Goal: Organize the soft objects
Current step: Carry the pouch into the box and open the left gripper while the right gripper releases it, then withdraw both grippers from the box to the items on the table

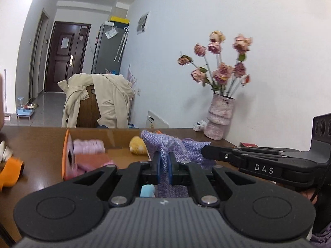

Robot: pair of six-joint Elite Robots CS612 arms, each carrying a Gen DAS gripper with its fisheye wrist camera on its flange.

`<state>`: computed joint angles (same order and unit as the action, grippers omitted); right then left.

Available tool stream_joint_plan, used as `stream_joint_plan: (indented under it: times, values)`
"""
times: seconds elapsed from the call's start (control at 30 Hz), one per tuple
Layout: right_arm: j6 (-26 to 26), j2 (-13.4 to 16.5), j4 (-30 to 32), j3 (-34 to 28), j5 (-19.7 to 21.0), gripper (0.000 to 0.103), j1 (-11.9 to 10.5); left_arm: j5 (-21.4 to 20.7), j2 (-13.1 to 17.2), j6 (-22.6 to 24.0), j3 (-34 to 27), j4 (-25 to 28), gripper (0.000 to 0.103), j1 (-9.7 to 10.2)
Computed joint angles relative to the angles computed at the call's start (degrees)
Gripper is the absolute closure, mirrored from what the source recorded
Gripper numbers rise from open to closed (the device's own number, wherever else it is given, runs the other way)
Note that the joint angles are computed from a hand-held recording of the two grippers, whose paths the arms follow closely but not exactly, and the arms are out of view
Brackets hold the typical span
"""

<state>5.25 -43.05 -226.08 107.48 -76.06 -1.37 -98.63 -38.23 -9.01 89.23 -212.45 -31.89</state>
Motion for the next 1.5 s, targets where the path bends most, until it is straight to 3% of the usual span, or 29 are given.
stream_joint_plan:
  times: [0.17,0.37,0.47,0.6,0.67,0.8,0.87,0.9,0.97,1.03,1.13,1.27,1.5]
  values:
    - [-3.45,1.62,16.54,-11.61,1.16,0.101,-0.91,-1.62,5.63,-2.78,-16.27,15.59,0.095,1.99]
    - [-3.73,8.69,40.69,-30.24,1.41,0.101,-1.33,-3.45,16.48,-7.58,-38.23,36.02,0.095,4.28]
    - [-2.83,12.77,50.51,-38.33,1.02,0.101,-1.35,-1.58,21.68,-7.16,-48.08,45.44,0.095,4.47]
    - [-0.28,17.33,61.51,-47.00,2.69,0.101,-1.80,2.61,25.78,-5.78,-56.22,56.48,0.095,4.14]
    - [0.25,18.94,63.99,-49.67,2.30,0.101,-1.83,3.90,27.26,-5.66,-59.13,60.22,0.094,4.05]
    - [3.49,20.89,64.90,-51.94,3.04,0.096,-2.03,4.73,27.38,-5.30,-59.23,60.61,0.083,4.01]
    - [5.16,20.97,64.03,-51.44,4.00,0.096,-2.21,5.68,26.53,-5.01,-57.64,59.35,0.061,3.95]
    - [5.08,20.90,63.45,-51.19,3.98,0.096,-2.26,5.19,25.90,-4.74,-56.33,57.63,0.056,4.06]
    - [4.99,20.14,61.62,-49.81,4.41,0.091,-2.34,4.77,24.36,-4.39,-53.62,54.66,0.053,4.08]
    - [4.97,19.16,60.36,-48.55,5.08,0.080,-2.63,4.94,22.60,-3.92,-50.68,51.01,0.051,3.94]
    - [5.25,16.52,55.27,-44.62,4.00,0.068,-2.63,4.82,19.17,-3.00,-45.24,45.63,0.049,3.65]
    - [3.77,11.93,49.42,-37.86,2.04,0.067,-2.53,7.78,13.95,-0.15,-37.21,39.77,0.047,2.85]
    - [-1.86,2.91,42.43,-25.32,-3.31,0.056,-3.16,14.01,5.05,2.55,-22.87,30.68,0.039,1.54]
